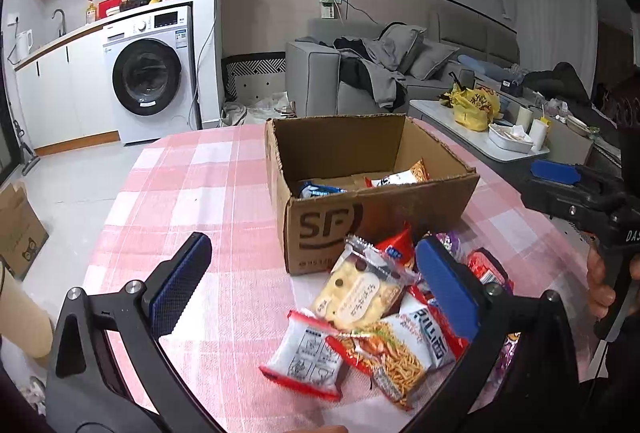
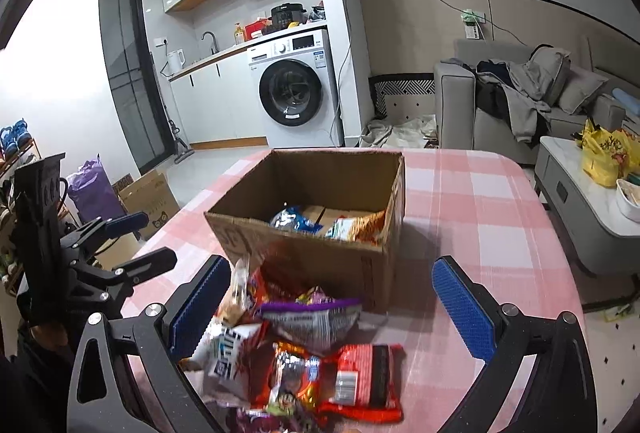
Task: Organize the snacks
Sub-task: 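Withdraw both open tools from the box back toward the snack pile, then grasp the purple cartoon snack bag with the right tool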
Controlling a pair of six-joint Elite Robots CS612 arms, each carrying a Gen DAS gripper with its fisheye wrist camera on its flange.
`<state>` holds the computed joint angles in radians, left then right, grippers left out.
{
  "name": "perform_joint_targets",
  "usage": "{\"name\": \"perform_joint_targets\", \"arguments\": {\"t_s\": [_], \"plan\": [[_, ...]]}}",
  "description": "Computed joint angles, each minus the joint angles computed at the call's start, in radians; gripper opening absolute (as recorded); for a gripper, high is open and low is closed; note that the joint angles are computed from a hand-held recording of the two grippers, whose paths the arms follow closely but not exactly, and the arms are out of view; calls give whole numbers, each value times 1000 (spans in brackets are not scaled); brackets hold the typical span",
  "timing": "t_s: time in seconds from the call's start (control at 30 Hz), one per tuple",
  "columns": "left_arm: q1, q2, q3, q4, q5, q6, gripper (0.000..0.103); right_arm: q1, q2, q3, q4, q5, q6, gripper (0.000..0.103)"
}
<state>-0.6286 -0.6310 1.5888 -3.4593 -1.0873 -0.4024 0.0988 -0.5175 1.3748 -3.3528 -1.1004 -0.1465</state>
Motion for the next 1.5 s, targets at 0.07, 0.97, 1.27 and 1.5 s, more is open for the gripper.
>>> {"name": "perform_joint_targets", "arguments": {"t_s": [0.07, 0.97, 1.27, 1.5], "plan": [[-1, -8, 18, -13, -16, 2, 100, 0, -4, 12, -2, -4, -6, 103], [-24, -25, 66, 43, -25, 2, 100, 1, -32, 118, 62, -22, -117, 103], [-23, -11, 60, 77, -59, -20, 100, 6, -31, 120, 137, 0, -192, 103], [-25, 1, 45, 97, -69, -6, 100, 11, -31, 123, 182, 21, -264, 103]]}}
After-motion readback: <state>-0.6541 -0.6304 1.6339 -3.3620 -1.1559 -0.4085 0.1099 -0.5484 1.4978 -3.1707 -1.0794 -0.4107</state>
